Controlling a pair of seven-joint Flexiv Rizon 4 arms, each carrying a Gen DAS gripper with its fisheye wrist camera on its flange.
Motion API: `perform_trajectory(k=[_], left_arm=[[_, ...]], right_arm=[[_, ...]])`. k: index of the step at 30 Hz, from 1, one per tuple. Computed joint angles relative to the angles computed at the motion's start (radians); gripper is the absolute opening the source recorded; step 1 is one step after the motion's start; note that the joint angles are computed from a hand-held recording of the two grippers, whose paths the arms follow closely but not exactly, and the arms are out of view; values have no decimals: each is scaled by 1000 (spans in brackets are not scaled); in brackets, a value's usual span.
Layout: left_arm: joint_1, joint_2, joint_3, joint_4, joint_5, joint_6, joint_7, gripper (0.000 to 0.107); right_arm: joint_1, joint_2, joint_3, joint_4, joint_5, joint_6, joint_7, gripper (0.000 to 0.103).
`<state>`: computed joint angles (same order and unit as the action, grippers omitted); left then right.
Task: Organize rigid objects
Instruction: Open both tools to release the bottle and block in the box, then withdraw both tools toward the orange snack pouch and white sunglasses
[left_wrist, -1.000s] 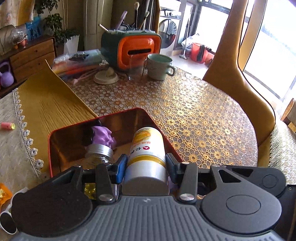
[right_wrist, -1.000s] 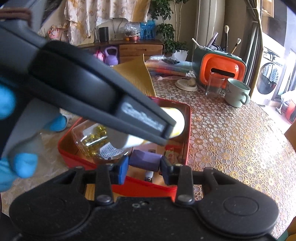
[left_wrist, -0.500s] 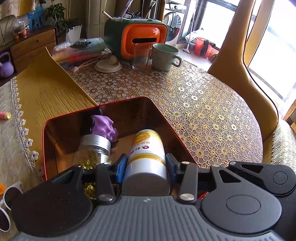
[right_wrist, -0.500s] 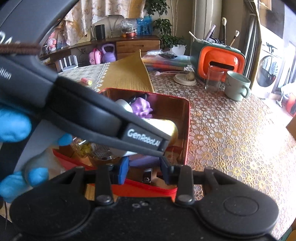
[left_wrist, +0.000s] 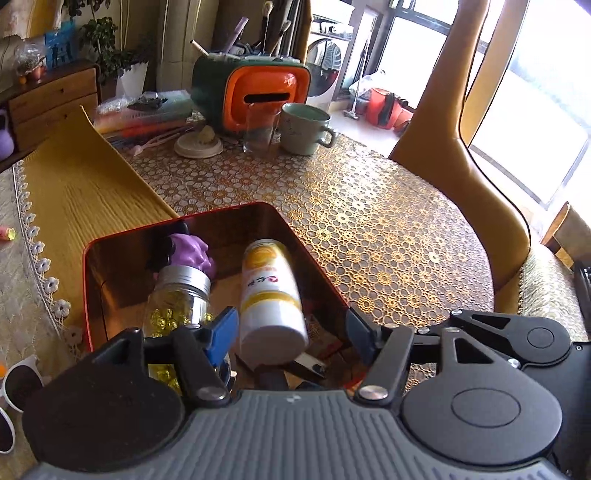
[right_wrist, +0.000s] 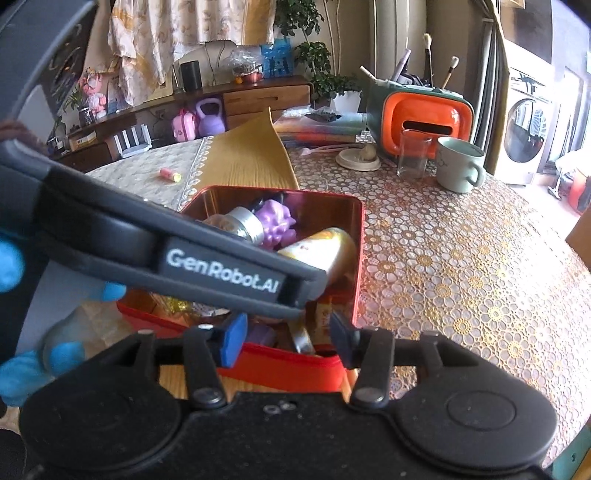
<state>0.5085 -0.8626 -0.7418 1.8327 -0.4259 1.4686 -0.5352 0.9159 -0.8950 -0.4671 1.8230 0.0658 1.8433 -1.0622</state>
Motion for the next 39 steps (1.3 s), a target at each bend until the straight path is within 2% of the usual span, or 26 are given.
perform_trajectory(k=[8,12,16,21,23,24,26,29,31,34,39], left_arm=[[120,7,-106,81,50,54,13,64],[186,7,-154,115,98,66,-16,64],[252,14,-190,148,151,79,-45,64],[331,24,-228,186,213,86,-76,64],[365,26,-244,200,236,90,-86,67],[383,27,-252,208,248,93,-91,72],[419,23,-269,220,272,100,-97,73],[459,24,-279,230,296,97,-113,73],[479,26,-279,234,308,97,-121,74],[503,27,-275,237,319,103,-128,83],[528,30,-258,235,332,107,-136,83]], right_arm=[[43,17,-29,30,34,16,1,51],[54,26,-26,38,46,21,2,54],[77,34,-36,47,62,37,-3,63],[107,46,-44,50,80,45,-19,64],[118,48,-46,49,87,46,-22,66],[130,47,-54,48,93,43,-21,69],[151,44,-70,46,101,37,-18,73],[169,41,-80,39,102,27,-11,78],[179,38,-86,34,101,25,-2,85],[185,36,-84,24,97,24,10,89],[184,32,-68,8,85,33,15,97]])
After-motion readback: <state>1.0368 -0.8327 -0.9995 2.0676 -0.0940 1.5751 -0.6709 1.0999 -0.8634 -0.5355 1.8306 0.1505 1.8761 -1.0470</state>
